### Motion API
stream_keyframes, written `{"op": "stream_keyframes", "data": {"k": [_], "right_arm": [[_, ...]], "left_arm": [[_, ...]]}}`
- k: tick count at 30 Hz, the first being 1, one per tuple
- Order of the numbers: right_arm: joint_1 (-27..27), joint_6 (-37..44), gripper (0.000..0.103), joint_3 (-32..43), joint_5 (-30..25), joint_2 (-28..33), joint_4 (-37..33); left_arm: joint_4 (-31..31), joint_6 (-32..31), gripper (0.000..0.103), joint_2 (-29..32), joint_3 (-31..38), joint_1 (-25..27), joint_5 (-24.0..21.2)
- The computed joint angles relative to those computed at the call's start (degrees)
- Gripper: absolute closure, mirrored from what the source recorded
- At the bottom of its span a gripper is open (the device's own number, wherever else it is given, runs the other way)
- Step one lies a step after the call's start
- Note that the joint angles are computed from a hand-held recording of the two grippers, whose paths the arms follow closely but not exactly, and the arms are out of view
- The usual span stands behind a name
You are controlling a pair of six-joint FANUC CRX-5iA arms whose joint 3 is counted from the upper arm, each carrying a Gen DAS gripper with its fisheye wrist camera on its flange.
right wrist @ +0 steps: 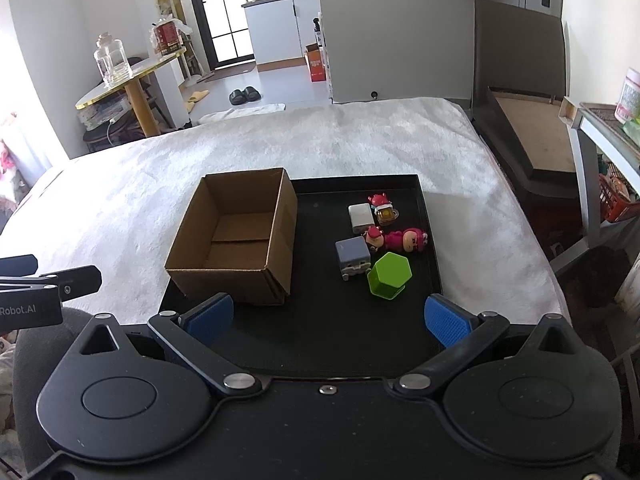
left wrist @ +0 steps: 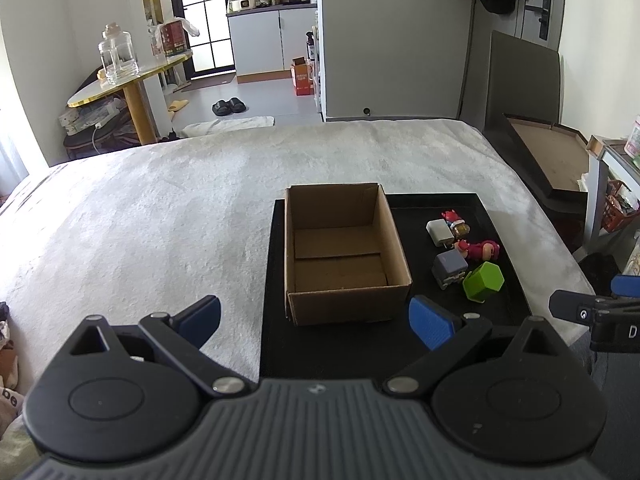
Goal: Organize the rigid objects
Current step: 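Move the right gripper down to the green hexagonal block and close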
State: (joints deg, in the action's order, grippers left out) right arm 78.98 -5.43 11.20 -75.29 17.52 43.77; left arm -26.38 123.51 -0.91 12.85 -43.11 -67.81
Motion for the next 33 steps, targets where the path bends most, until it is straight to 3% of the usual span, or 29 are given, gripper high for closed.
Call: {"op": "stream_keyframes", "data": {"k": [13, 23, 33], "right_arm": [[-3.05, -0.87, 0.001, -4.42, 5.25, -1.53, -1.38], [-6.27, -2.90, 0.025, -9.89, 12.48, -3.62, -2.79], [-10.98, -5.75, 0.026, -14.88, 20.42, -4.52, -5.70]], "left_arm": [[2.66, -1.24, 0.004, 4.92, 1.90, 1.55, 2.47], [3.42, -1.97, 0.012, 10.34, 5.02, 1.16, 4.90], [4.89, -6.18, 0.014, 18.97, 12.94, 0.95, 1.96]]}}
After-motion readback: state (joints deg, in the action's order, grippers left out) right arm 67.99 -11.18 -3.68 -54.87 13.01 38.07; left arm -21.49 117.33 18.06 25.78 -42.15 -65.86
